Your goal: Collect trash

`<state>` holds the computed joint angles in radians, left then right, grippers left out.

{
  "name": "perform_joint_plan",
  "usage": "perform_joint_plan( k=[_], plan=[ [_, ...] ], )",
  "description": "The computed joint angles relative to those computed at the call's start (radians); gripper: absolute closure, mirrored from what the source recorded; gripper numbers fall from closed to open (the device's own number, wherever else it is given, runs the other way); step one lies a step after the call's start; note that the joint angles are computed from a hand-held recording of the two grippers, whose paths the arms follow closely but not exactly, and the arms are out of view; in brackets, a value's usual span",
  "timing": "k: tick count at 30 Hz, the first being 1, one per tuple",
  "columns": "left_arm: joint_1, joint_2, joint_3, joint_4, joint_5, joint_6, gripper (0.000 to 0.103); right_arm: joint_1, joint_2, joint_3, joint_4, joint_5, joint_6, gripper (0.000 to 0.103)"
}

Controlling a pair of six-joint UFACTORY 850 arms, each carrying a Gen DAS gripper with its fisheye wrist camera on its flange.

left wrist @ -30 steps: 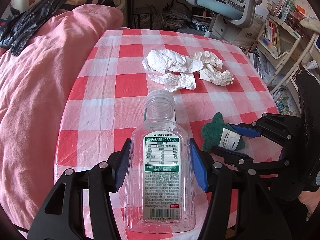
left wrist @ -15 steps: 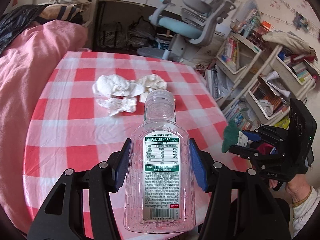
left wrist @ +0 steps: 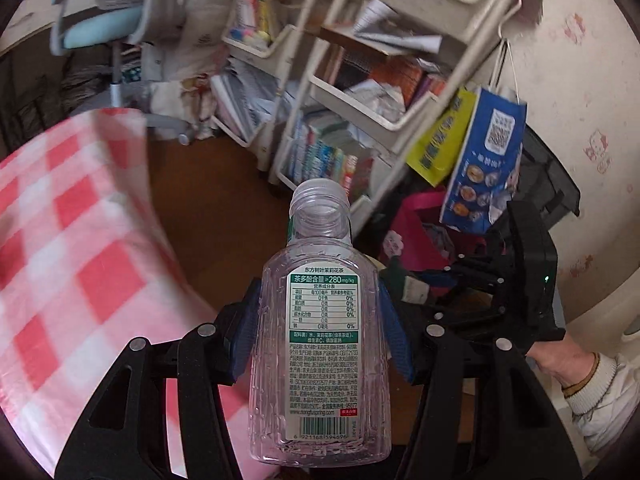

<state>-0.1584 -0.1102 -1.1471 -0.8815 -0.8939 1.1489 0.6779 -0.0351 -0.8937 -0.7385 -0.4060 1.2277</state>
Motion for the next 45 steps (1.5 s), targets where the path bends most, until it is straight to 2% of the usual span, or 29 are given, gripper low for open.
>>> perform_joint_plan(
  k=[1,4,5,6,8,10,12,15,16,19,21,23,24,25,27,28,29,31,32,36,40,45],
  plan=[
    [-0.052,-0.021,-0.004,0.029,0.010,-0.021,0.049,-0.008,0.003,0.020,0.009,0.006,0.017,0.057],
    [-0.167,-0.045,0.016,0.140,0.115,-0.096,0.048,-0.020,0.014,0.067,0.028,-0.021,0.072,0.030],
    [-0.185,-0.045,0.019,0.164,0.144,-0.119,0.046,-0.020,0.020,0.079,0.025,-0.032,0.101,0.024],
    [-0.187,-0.035,0.028,0.162,0.163,-0.127,0.044,-0.018,0.029,0.092,0.016,-0.040,0.143,0.022],
    [-0.162,0.003,0.057,0.121,0.206,-0.103,0.030,-0.012,0.048,0.111,-0.024,-0.044,0.235,0.016],
    [-0.116,0.050,0.081,0.086,0.261,-0.076,0.025,0.013,0.050,0.092,-0.084,-0.076,0.318,0.012],
    [-0.042,0.105,0.103,0.065,0.310,-0.067,0.018,0.037,0.036,0.048,-0.161,-0.103,0.377,0.011],
    [0.091,0.164,0.109,0.024,0.340,-0.035,0.012,0.097,-0.035,-0.102,-0.300,-0.195,0.451,0.008],
    [0.138,0.181,0.112,0.018,0.364,-0.031,0.010,0.113,-0.070,-0.175,-0.341,-0.204,0.458,0.008],
    [0.266,0.185,0.091,-0.010,0.410,-0.023,0.008,0.143,-0.151,-0.326,-0.544,-0.152,0.501,0.008],
    [0.341,0.165,0.062,-0.014,0.423,-0.060,0.008,0.173,-0.250,-0.479,-0.589,-0.197,0.429,0.008],
    [0.410,0.149,0.056,-0.042,0.457,-0.069,0.008,0.187,-0.363,-0.639,-0.491,-0.210,0.314,0.008],
    [0.438,0.138,0.053,-0.048,0.471,-0.070,0.008,0.185,-0.410,-0.699,-0.433,-0.189,0.286,0.008],
    [0.462,0.121,0.039,-0.024,0.475,-0.090,0.008,0.179,-0.442,-0.736,-0.371,-0.158,0.255,0.008],
    [0.498,0.081,-0.003,0.110,0.480,-0.203,0.008,0.166,-0.516,-0.803,-0.163,-0.071,0.081,0.008],
    [0.516,0.068,-0.021,0.136,0.476,-0.225,0.008,0.166,-0.546,-0.843,-0.100,-0.076,0.002,0.008],
    [0.536,0.063,-0.031,0.120,0.465,-0.208,0.008,0.178,-0.570,-0.885,-0.079,-0.124,-0.035,0.008],
    [0.572,0.044,-0.050,0.074,0.439,-0.154,0.008,0.185,-0.586,-0.909,-0.091,-0.131,-0.036,0.008],
    [0.587,0.036,-0.055,0.071,0.431,-0.144,0.008,0.185,-0.611,-0.946,-0.044,-0.139,-0.078,0.008],
    [0.605,0.012,-0.078,0.123,0.396,-0.184,0.008,0.198,-0.688,-1.054,0.055,-0.238,-0.192,0.008],
    [0.607,0.004,-0.090,0.119,0.379,-0.179,0.007,0.191,-0.731,-1.119,0.121,-0.288,-0.250,0.008],
    [0.604,-0.007,-0.102,0.136,0.367,-0.201,0.007,0.188,-0.745,-1.139,0.137,-0.324,-0.268,0.008]
  ],
)
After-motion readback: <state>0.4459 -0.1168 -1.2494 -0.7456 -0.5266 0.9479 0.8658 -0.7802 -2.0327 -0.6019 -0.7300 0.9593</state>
